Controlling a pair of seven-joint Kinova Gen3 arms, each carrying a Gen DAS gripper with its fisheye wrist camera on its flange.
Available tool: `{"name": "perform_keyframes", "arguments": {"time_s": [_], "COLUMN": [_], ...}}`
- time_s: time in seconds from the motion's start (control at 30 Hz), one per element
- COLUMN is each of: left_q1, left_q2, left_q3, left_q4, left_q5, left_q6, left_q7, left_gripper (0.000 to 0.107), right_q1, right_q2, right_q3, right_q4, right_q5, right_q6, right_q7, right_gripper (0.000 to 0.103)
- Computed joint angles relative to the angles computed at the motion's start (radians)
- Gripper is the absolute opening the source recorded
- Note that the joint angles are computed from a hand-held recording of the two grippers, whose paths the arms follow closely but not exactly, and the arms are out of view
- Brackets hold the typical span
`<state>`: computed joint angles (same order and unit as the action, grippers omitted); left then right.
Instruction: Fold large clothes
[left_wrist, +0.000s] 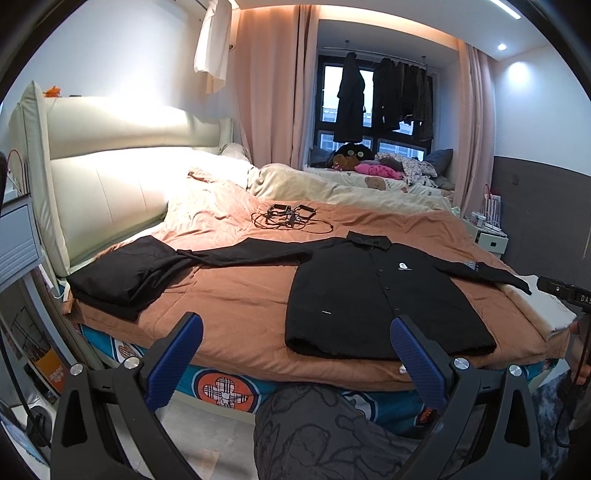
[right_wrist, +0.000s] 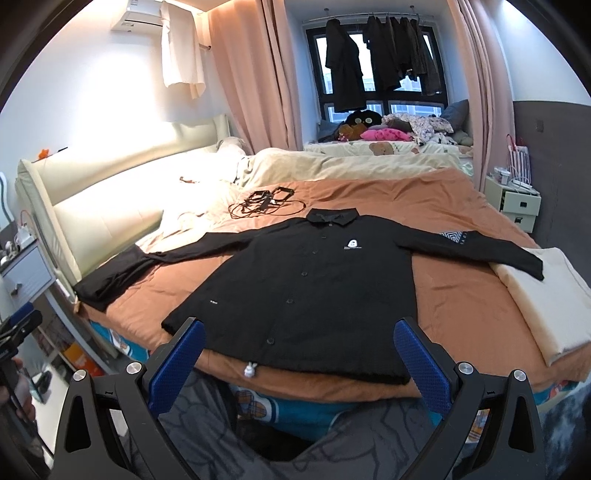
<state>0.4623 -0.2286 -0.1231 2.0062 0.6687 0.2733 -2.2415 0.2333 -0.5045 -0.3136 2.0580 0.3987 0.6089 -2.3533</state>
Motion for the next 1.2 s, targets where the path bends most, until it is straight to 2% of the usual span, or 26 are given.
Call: {"name": "perform_keyframes", "arguments": {"time_s": [0.13,0.37,0.5,0.67,0.93,1.2], "left_q1": [-0.036,-0.148,-0.195,-0.203,-0.222,-0.23], "left_q2": [0.089,0.224,0.303,0.406,0.56,0.722], "left_q3": [0.01,0.095,0.133,0.142,0.156,0.182], "left_q4": [-0.075,-0.198,-0.284,-0.409,-0.62,-0.871], "left_q5": [0.016,-0.015,-0.089,-0.236,-0.401,-0.547], "left_q6": [0.028,0.052,0.074,0.096,0.172,0.289], "left_q7": [0.004,0.059,0.155,0.319,0.5,0.654], "left_gripper": [0.103,0.103,0.103,0.103,0.103,0.103], "right_q1": [0.003,-0.017,-0.066,-0.133,-0.206,-0.193], "right_q2": [0.062,0.206,0.3,0.401,0.555,0.702], "right_q3": [0.021,0.059,0.122,0.212,0.328,0.364], "right_q4": [-0.02,-0.075,-0.125,-0.2,-0.347,-0.511], "right_q5": [0.012,0.058,0.075,0.061,-0.061,-0.232], "right_q6": [-0.029,-0.087,-0.117,-0.129,-0.132,-0.103], "right_q7": [0.005,-0.012,-0.017,0.011,0.162,0.346], "right_gripper": [0.103,0.103,0.103,0.103,0.103,0.103]}}
